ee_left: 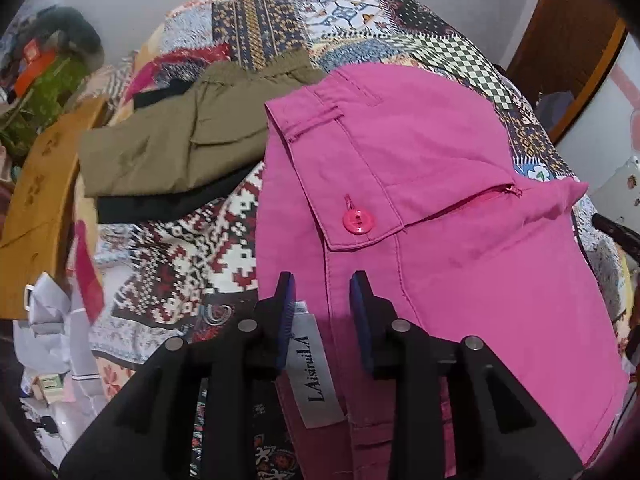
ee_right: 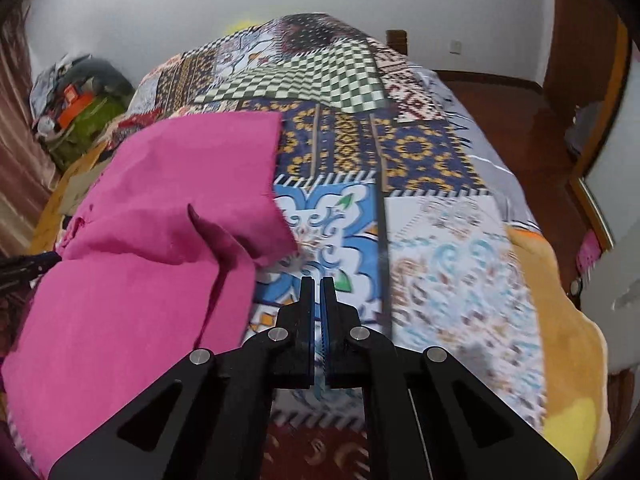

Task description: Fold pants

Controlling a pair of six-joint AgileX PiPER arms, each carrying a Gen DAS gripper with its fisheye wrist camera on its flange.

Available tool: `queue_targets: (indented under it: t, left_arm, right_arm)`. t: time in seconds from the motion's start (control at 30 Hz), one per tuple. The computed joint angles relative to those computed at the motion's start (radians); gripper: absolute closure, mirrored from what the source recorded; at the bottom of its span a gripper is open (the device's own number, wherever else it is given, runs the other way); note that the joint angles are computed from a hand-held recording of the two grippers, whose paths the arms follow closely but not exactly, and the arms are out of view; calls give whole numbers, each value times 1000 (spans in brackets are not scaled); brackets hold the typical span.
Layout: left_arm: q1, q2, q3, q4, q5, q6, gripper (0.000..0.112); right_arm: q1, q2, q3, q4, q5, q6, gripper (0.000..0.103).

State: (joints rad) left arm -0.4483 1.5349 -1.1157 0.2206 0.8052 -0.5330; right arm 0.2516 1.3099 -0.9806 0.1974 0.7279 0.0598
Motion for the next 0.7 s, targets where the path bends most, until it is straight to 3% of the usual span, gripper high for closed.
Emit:
queue_targets:
  t: [0.13, 0.2, 0.27, 0.6, 0.7]
  left_arm:
    - [-4, -13, -42, 6, 23, 2, 81]
    - [17, -11, -73, -31, 28, 41, 81]
    - [39, 4, -106, -67, 34, 77, 81]
    - [126, 149, -224, -242, 36, 177, 80]
    - [124, 177, -224, -261, 29, 188, 72]
  right_arm:
    - [-42, -31, -11, 36, 19, -38, 93]
    - [-51, -30, -16, 72, 13, -52, 74]
    - [-58, -8, -32, 114, -14, -72, 64]
    - [-14, 127, -123, 172, -73, -67, 54]
    - [8, 177, -130, 155, -73, -55, 53]
